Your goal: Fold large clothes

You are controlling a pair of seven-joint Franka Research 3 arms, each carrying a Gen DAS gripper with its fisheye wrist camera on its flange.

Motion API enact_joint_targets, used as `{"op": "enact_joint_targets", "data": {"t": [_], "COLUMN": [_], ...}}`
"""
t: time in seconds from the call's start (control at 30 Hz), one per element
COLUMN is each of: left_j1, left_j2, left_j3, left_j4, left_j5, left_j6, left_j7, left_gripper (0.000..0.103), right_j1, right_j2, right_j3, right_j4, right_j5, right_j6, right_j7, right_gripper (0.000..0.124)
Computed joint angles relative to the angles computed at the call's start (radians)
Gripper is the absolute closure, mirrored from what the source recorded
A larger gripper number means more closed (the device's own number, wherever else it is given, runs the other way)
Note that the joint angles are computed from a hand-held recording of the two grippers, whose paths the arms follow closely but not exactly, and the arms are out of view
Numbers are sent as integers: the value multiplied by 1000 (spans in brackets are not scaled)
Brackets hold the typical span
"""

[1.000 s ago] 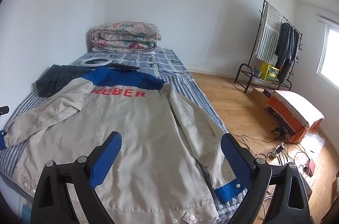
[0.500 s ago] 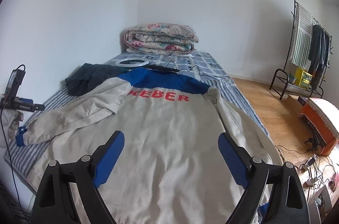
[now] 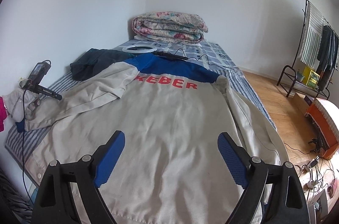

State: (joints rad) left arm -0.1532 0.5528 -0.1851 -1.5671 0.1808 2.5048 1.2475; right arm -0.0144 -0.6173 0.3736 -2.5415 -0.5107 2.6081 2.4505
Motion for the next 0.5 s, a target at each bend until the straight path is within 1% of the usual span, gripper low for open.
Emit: {"op": "enact_joint_targets", "data": {"t": [0.03, 0.07, 0.1, 0.13, 0.17, 0.23, 0.3, 0.43, 0.5], "left_j1": [10, 13, 9, 11, 10, 5, -8, -57, -58], "left_j2": [2, 0, -7, -13, -18, -31, -46, -105, -145], "left_j3": [-10, -14, -12, -18, -23, -26, -26, 7, -6], "left_j4": [-7, -18, -34, -48, -57, -74, -95, -160, -201], "left_j5": [-16, -21, -13, -12, -12, -10, -3, 71, 82], "left_j6": [9, 24, 49, 71, 83, 106, 133, 197, 235], "left_j7": [8, 12, 14, 29, 40, 46, 40, -22, -21], "left_gripper": [14, 18, 27, 44, 53, 88, 98, 100, 100], "right_j1": [3, 4, 5, 5, 4, 4, 5, 8, 8], "right_j2": [1, 2, 1, 2, 3, 8, 10, 12, 11], "right_j3": [-4, -6, -6, -6, -5, -4, -1, 4, 8], "right_j4": [-1, -1, -1, -1, 0, 5, 6, 11, 14], "right_j5": [3, 5, 7, 6, 6, 6, 7, 3, -1], "right_j6": [2, 3, 6, 7, 8, 10, 12, 13, 12], "right_j7": [-2, -3, -2, -2, -2, -3, -1, 0, 2], "right_gripper": [34, 34, 34, 34, 34, 34, 34, 34, 34]}}
